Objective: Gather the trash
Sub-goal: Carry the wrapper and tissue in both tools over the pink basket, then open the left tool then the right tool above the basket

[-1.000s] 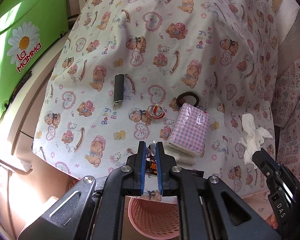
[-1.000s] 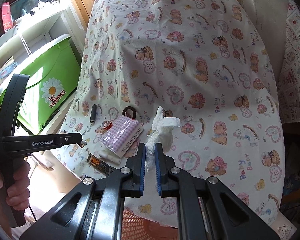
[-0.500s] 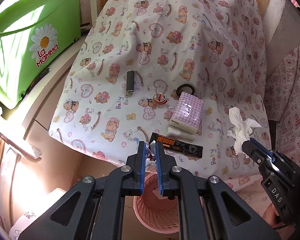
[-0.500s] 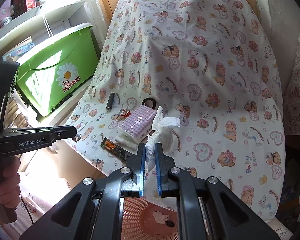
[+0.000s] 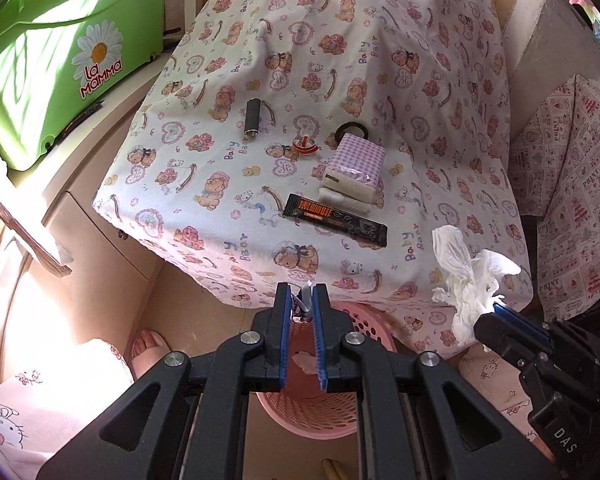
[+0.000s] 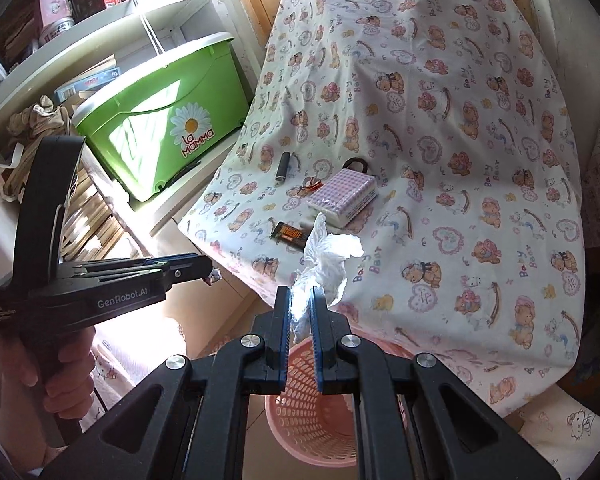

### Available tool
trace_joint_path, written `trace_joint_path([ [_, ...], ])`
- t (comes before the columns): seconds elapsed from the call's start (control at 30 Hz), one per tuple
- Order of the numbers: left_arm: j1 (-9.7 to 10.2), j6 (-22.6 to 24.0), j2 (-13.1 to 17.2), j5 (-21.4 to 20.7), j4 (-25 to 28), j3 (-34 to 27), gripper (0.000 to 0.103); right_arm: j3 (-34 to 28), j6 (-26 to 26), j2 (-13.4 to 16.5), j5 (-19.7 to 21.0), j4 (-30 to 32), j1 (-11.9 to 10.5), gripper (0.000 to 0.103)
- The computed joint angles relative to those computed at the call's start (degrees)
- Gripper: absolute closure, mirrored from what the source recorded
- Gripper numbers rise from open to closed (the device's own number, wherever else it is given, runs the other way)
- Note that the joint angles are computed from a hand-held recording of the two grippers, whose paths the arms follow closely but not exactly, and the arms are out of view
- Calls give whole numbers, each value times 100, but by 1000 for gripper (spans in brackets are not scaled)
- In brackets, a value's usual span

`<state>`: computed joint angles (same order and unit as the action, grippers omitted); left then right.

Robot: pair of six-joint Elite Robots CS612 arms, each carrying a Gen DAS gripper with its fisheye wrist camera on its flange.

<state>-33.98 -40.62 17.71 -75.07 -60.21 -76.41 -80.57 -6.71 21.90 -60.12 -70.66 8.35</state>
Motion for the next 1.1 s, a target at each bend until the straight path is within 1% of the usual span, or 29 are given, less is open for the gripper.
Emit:
trace_joint_path([
  [0.1, 23, -105, 69, -127, 41, -46, 93, -129, -173, 62, 43, 330, 25, 93],
  [0.33, 78, -285, 223, -475, 247, -103, 93, -97, -548, 81, -249, 759, 131, 93],
  [0.5, 130, -361, 295, -675, 325, -35, 93, 84, -662, 69, -650, 1018, 227, 93],
  [0.67, 193, -440, 370, -986, 396, 48, 93, 248, -809, 81, -1034, 1272, 338, 93],
  [0.83, 233, -546, 437, -1228, 635, 152, 93, 430, -887, 111, -1427, 1470, 438, 92],
  [0.97, 271, -579, 517, -1548, 725, 240, 93, 564, -900, 155, -1747, 1603, 508, 92],
  [1.07, 329, -671, 614, -1909, 695, 265, 93, 632, -913, 201, -1949, 1646, 547, 92],
  [1.1, 337, -692, 646, -1948, 691, 264, 93, 647, -930, 219, -1998, 1657, 554, 92],
])
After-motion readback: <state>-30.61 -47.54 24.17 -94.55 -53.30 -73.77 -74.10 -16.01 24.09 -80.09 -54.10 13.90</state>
